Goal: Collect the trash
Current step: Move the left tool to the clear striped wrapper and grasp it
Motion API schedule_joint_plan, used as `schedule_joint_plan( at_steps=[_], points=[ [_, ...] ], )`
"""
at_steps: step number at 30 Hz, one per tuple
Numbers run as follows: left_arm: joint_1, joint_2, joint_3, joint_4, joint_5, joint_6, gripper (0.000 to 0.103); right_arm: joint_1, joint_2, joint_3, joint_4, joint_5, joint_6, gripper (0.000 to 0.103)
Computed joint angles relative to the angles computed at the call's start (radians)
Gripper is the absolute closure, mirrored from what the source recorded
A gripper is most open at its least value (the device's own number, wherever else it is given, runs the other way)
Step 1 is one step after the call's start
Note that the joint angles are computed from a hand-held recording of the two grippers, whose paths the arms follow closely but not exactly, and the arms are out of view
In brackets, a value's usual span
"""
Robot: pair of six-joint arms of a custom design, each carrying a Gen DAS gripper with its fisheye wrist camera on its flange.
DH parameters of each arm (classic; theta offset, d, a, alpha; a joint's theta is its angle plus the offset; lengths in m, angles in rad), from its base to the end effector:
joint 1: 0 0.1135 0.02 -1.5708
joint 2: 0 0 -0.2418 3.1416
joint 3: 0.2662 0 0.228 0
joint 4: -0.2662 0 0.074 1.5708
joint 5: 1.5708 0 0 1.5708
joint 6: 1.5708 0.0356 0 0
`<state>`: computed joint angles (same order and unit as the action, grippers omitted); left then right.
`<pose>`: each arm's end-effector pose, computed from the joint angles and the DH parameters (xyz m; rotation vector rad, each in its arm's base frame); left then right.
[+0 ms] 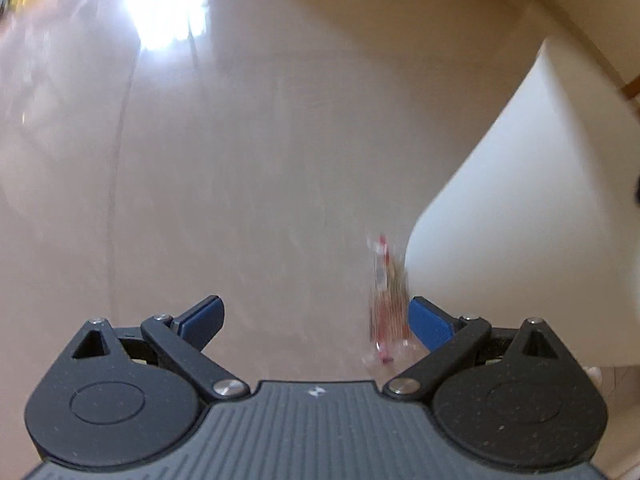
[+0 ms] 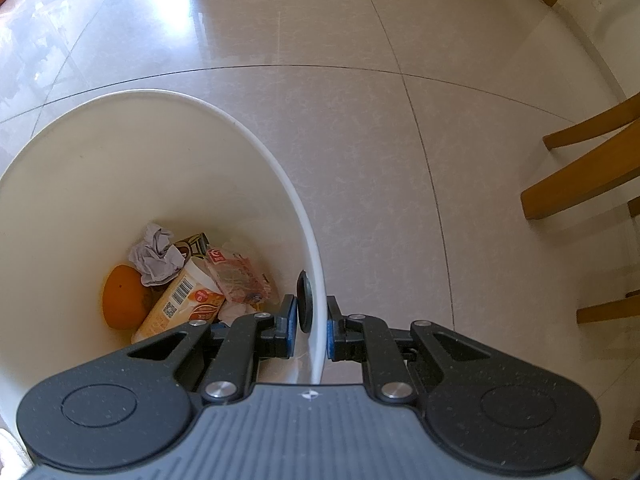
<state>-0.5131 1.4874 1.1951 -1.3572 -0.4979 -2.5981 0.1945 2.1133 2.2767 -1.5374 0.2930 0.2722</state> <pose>0.1996 -0.0929 0.2436 -2.2691 1.3550 0.1142 0.3682 0.0621 0.3095 0.1529 2.8597 -0.3457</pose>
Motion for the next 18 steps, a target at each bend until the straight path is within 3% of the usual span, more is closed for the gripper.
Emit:
schedule_joint_plan(
  at_steps=[3,7,18],
  points=[
    [0.062,0.101,-0.071,0.233,0.031,0.102,0.006,0.004,0.001,-0.002,0.002,0.008,0.0,0.086],
    [0.096,0.22,-0.091,0.424,0.003,0.148,0.006,0.008,-0.007,-0.019,0.013,0.014,-0.006,0.086],
    [0.176,0.425,-0.05,0.648,-0.09,0.25,0.006,0.017,-0.013,-0.034,0.023,0.034,-0.013,0.085]
  ],
)
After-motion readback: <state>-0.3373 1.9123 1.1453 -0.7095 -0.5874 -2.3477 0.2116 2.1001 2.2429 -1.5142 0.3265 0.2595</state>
